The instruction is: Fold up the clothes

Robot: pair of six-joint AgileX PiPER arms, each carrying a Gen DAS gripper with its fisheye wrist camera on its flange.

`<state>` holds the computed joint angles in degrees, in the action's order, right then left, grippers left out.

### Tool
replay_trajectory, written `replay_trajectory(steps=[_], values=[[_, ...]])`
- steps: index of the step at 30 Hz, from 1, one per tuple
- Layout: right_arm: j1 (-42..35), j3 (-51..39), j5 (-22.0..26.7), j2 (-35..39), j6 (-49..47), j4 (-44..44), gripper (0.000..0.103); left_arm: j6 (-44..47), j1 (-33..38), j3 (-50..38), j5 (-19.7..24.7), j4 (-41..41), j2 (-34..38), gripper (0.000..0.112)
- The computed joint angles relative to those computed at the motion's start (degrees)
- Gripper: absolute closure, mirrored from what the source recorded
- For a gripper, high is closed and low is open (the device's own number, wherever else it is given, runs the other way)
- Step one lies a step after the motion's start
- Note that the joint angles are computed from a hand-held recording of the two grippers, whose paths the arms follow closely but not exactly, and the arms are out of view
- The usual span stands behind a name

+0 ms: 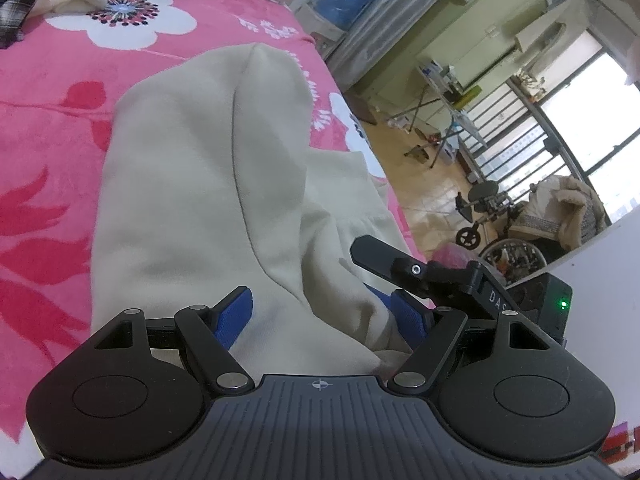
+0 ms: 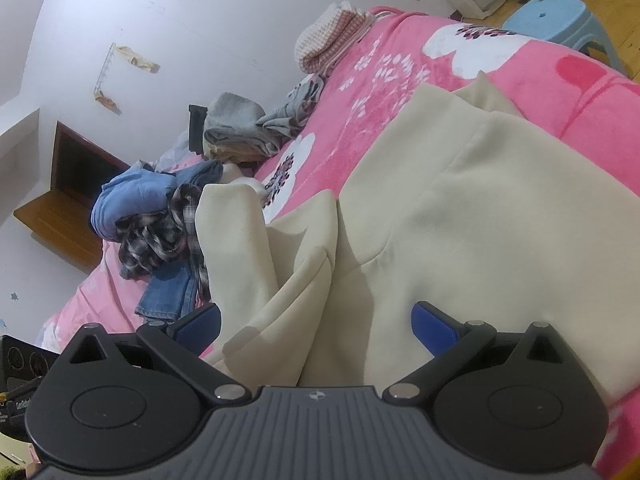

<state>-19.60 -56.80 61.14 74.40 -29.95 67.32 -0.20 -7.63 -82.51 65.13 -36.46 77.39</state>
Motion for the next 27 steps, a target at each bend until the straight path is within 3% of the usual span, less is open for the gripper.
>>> replay_trajectory(steps=[27], values=[[0.51,1.76,-1.24,-0.62,-3.56,1.12,0.0,-0.51,-0.48,-0.25,0.15,1.2,0.91,0.034]])
